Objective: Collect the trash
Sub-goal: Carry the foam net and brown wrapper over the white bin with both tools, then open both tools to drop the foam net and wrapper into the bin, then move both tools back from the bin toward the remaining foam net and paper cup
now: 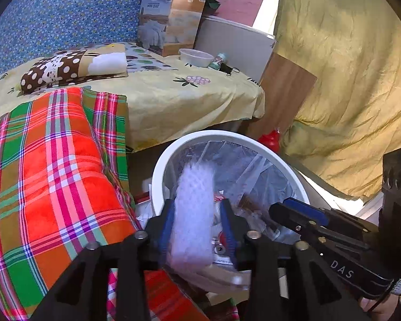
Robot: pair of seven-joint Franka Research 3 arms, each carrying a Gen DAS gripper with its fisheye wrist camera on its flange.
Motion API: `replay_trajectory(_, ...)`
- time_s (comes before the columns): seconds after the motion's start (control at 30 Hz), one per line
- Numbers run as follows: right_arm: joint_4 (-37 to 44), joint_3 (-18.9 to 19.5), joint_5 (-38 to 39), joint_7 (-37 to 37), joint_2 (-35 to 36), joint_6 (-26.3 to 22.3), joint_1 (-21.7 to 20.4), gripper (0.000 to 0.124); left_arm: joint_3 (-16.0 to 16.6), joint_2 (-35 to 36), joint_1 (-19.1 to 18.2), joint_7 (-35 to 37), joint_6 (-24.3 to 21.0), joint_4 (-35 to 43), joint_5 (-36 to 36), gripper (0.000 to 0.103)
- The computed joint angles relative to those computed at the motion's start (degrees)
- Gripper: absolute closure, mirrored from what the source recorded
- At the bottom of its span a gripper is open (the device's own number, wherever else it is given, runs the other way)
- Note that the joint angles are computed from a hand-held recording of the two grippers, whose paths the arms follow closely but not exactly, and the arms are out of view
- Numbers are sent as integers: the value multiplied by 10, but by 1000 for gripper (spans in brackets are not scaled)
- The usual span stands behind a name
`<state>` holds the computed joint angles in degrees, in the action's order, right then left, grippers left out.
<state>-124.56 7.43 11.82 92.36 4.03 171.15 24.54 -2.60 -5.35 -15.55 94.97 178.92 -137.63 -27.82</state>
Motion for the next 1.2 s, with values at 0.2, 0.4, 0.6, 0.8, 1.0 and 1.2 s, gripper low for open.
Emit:
replay_trajectory(0.2,-9,-3,-9,16,-11,4,0,87,8,-6,-16,35,7,-2,-40,63)
replay_trajectory(0.4,-18,4,7,6,-23,12,-2,87,28,-36,-32,25,13,-27,-32,63)
replay_trajectory(0.6,-25,15,59,-42,-33,25,5,87,18,-81,-7,-51,10,-73,50,63)
replay_trajectory(0.8,-25,27,152,-133,-41,31,24,87,-6,-137,36,-125,9,-126,118,63)
replay_trajectory(1.0,-21,36,240,-222,-46,34,46,87,-23,-201,78,-187,4,-180,170,63)
replay_trajectory(1.2,-19,40,286,-273,-49,31,64,87,-27,-266,106,-235,-8,-229,216,63)
